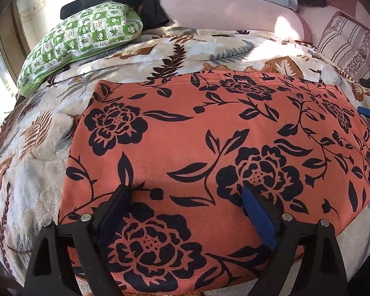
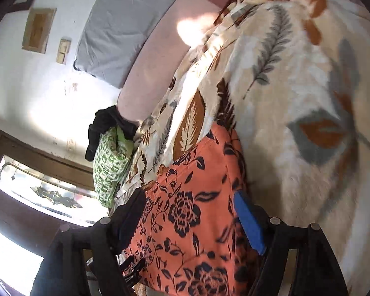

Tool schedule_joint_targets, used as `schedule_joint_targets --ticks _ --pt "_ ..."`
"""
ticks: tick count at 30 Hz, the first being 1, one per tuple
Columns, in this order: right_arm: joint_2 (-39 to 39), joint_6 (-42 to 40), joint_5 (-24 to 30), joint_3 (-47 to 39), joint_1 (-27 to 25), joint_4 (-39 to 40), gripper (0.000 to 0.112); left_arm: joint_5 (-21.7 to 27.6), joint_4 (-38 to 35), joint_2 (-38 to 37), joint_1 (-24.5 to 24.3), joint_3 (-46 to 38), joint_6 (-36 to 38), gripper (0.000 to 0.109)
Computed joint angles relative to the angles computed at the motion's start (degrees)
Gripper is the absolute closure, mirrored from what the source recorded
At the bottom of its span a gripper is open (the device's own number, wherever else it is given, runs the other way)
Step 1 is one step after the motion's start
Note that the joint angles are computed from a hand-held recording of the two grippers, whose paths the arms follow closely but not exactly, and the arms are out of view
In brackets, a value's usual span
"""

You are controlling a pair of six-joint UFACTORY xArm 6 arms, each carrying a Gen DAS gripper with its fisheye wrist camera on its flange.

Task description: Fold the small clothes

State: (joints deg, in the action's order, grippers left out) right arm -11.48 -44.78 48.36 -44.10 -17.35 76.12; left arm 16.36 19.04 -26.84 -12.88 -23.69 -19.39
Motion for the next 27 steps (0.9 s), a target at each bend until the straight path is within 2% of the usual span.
schedule_joint_targets --ticks 2,3,5,6,8,10,11,12,13,15,16,17,18,19,22,23,25,27 --pt "7.82 6.51 -4.94 -6.92 3.21 -9.52 0.037 -0.65 -0.97 0.08 0.20 0.26 0.68 0.015" --pt "11.31 9.37 -4.37 -9.66 3.84 -12.45 0.038 -1.06 -0.93 0.07 0.27 0.45 0.69 0.014" --pt "14.13 10.71 -4.70 -12.73 5.99 -16.73 0.068 -1.88 -1.19 0.16 0.51 0.73 1.24 0.013" --pt "14.15 12.04 -5.01 -13.55 7.63 -20.48 0.098 -2.28 -1.95 0.26 0.60 0.86 2.10 0.012" --pt "10.28 14.66 -11.98 -11.34 12.18 -29.49 0.100 -3.12 -2.91 0.60 0.80 0.96 3.32 0.011" --pt "6.09 22.17 -22.87 -6.77 15.94 -41.23 0.100 -4.06 -2.90 1.02 1.05 1.08 3.38 0.009" --pt "6.79 25.60 -25.86 -6.20 16.39 -45.84 0.100 -4.23 -1.65 1.31 1.16 0.96 2.17 0.008" --pt "9.29 27.98 -26.46 -6.70 16.56 -48.05 0.099 -3.83 -1.26 1.44 1.09 0.68 1.67 0.008" --pt "11.94 28.90 -24.65 -7.75 16.27 -47.86 0.092 -2.96 -2.16 1.39 0.93 0.28 2.54 0.008" --pt "10.95 26.77 -25.87 -6.77 15.42 -41.83 0.087 -0.64 -9.42 0.34 0.81 -0.30 9.48 0.009" --pt "9.85 27.63 -25.36 -6.30 14.95 -40.78 0.079 0.44 -11.52 -0.86 1.34 -0.27 11.23 0.010" --pt "8.50 29.40 -24.62 -5.60 14.48 -42.14 0.058 0.86 -12.07 -2.71 2.28 0.27 11.28 0.010" --pt "6.64 31.80 -25.31 -4.21 14.46 -44.37 0.049 0.93 -13.85 -5.24 3.41 1.25 12.47 0.010" --pt "3.79 33.22 -27.55 -1.70 14.71 -45.30 0.043 1.22 -16.85 -8.22 4.65 2.41 14.73 0.010" --pt "-5.98 29.26 -29.06 4.61 15.58 -40.17 0.043 4.95 -27.21 -17.16 9.17 5.42 22.88 0.010" --pt "-9.60 26.69 -28.61 6.78 16.25 -35.89 0.043 6.93 -32.28 -19.39 10.99 6.05 26.92 0.010" --pt "-16.37 18.82 -23.49 9.90 16.93 -25.69 0.043 10.57 -39.51 -20.92 14.22 6.46 32.61 0.017" --pt "-21.42 16.19 -21.29 13.21 19.70 -21.59 0.040 14.15 -43.28 -19.33 16.63 6.07 35.32 0.042"
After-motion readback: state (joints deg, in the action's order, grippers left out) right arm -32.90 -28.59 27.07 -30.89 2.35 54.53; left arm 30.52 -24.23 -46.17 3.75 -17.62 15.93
